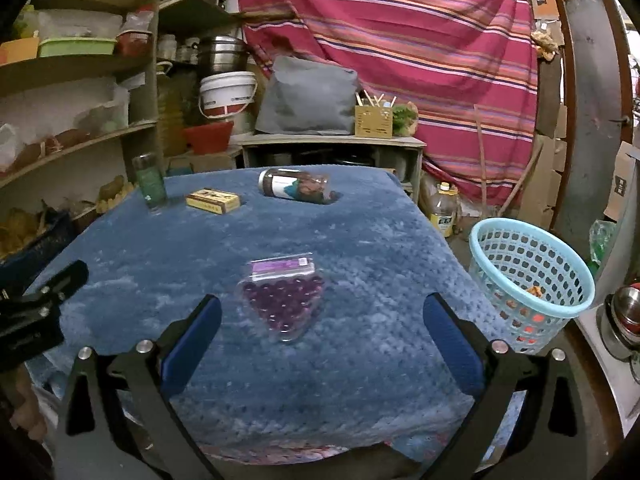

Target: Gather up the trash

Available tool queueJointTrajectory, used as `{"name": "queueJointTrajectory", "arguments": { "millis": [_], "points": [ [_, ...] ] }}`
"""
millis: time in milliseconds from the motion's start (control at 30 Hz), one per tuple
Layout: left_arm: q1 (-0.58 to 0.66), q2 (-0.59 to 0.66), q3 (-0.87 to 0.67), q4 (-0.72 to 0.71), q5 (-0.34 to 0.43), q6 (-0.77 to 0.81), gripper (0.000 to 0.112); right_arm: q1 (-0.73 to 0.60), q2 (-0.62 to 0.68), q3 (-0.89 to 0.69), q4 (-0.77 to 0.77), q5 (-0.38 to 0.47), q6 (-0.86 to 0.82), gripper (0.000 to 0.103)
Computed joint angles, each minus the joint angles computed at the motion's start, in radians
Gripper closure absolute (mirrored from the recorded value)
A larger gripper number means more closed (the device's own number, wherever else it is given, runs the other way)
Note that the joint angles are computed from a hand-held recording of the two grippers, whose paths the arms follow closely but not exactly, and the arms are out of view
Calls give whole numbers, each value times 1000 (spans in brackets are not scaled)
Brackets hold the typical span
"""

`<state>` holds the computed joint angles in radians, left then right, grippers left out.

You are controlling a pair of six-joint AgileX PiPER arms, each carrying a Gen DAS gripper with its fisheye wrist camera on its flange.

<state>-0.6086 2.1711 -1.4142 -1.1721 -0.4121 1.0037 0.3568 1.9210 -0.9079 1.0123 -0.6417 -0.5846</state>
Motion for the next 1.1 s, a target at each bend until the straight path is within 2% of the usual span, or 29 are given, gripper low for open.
{"name": "queueJointTrajectory", "arguments": {
  "millis": [133, 467, 933, 1100],
  "points": [
    [-1, -13, 33, 50, -6, -48, 15, 21, -4, 9, 14, -35, -4, 5],
    [6, -41, 79, 157, -12, -164, 15, 41, -24, 21, 26, -57, -10, 5],
    [5, -49, 94, 193, -38, -202, 15, 66, -18, 7, 28, -64, -21, 5],
    [15, -50, 88, 186, -20, -197, 15, 71, -14, 4, 29, -69, -21, 5]
  ]
}}
